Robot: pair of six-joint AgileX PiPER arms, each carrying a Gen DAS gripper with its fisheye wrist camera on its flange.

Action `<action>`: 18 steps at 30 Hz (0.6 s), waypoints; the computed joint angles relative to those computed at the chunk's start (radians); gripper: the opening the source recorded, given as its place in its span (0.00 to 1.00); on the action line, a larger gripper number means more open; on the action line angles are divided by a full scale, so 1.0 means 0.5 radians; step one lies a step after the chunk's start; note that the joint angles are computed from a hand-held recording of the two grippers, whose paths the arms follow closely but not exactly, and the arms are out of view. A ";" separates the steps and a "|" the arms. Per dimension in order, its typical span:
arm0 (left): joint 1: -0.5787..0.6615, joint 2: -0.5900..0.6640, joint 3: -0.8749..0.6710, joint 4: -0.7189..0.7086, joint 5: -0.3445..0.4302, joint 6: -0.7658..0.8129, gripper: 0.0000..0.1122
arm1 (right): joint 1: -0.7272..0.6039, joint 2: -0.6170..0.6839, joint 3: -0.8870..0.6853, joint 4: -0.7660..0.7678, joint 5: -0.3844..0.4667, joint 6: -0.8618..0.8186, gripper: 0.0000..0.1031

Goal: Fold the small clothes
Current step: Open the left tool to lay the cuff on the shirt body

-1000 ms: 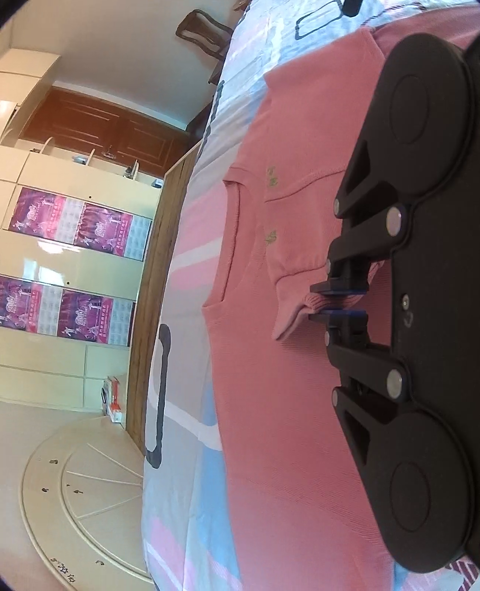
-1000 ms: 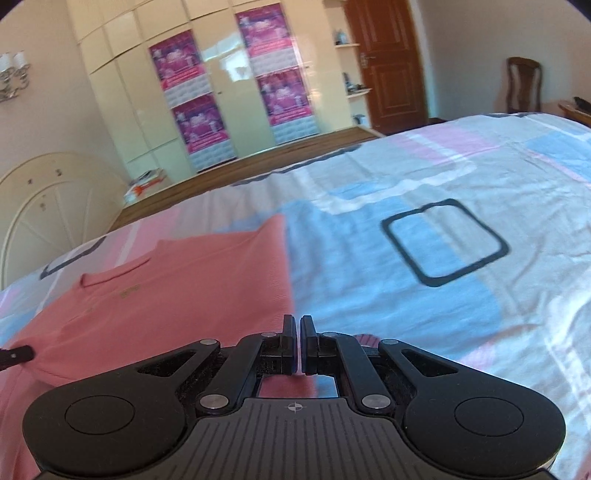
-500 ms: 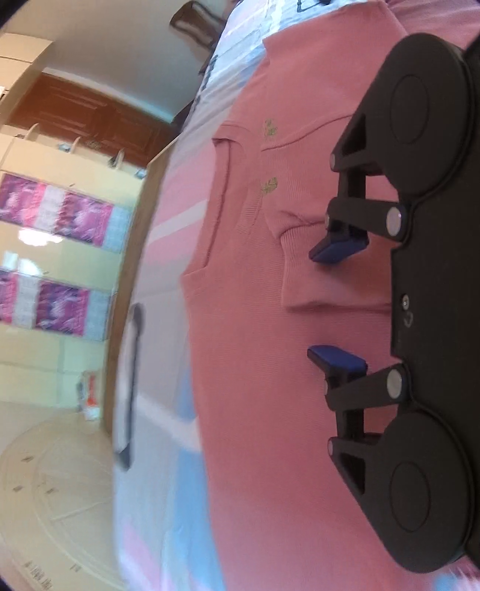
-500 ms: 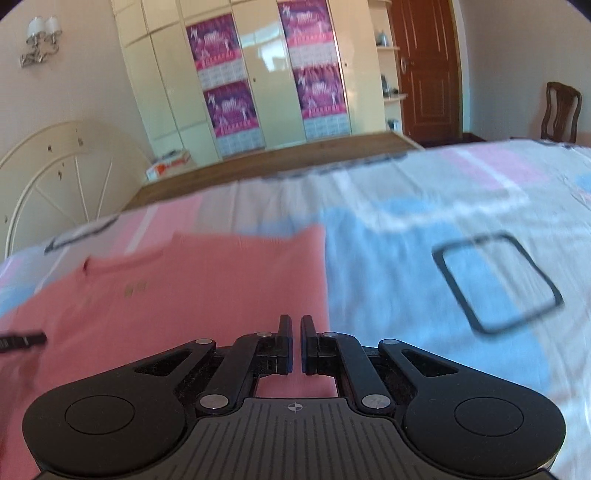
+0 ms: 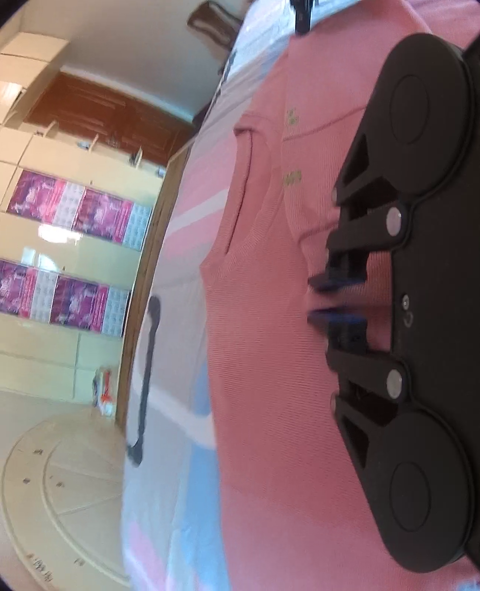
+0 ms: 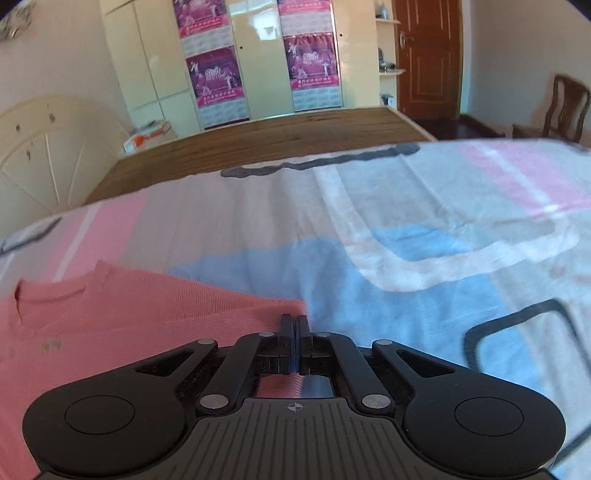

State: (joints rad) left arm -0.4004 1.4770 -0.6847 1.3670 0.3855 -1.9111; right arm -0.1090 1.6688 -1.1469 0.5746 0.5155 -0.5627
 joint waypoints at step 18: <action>-0.844 0.064 -0.144 -0.464 0.553 0.294 0.29 | -0.118 -1.062 0.885 0.100 0.310 -0.250 0.00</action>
State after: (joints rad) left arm -0.8224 1.5090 -0.7568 1.1349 0.6622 -1.7639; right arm -0.1679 1.1380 -0.7041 0.6244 0.6707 -0.6875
